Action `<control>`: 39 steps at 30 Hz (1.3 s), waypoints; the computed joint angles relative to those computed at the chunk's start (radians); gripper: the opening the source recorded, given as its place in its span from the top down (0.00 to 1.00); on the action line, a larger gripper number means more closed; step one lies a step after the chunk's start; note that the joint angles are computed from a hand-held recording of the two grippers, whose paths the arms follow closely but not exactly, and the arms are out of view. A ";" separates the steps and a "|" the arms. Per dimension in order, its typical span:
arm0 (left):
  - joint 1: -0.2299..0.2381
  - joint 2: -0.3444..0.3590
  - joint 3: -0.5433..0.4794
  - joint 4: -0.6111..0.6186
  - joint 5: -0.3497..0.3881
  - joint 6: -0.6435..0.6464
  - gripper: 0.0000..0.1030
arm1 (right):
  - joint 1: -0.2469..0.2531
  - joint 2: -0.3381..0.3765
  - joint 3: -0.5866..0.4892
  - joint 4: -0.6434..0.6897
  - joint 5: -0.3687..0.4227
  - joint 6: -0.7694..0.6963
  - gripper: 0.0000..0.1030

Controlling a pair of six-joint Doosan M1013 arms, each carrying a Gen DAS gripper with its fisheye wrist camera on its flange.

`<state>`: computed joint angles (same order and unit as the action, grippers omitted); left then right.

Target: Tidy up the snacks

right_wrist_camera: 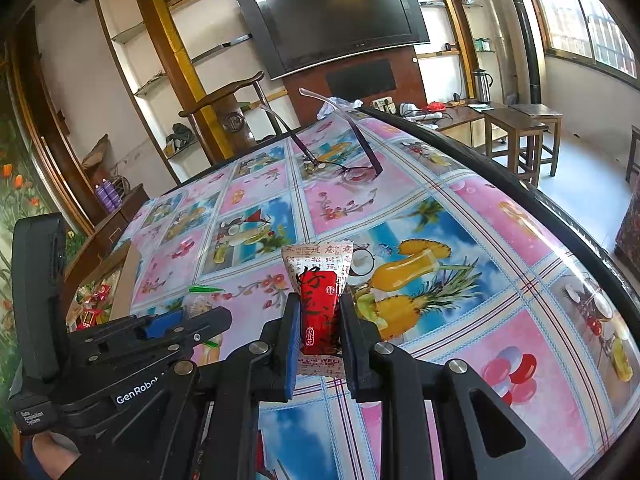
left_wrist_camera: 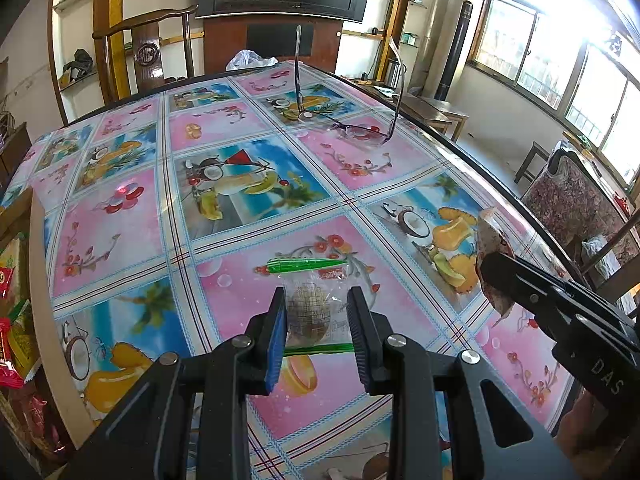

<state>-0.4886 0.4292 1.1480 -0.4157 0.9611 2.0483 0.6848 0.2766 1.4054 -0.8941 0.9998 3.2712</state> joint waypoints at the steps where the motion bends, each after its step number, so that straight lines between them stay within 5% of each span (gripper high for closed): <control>1: 0.000 0.000 0.000 0.001 -0.001 0.000 0.73 | 0.000 0.000 0.000 0.000 0.000 -0.001 0.81; 39: 0.019 -0.002 -0.014 -0.065 0.026 0.001 0.73 | 0.006 -0.001 -0.004 -0.008 0.001 0.007 0.81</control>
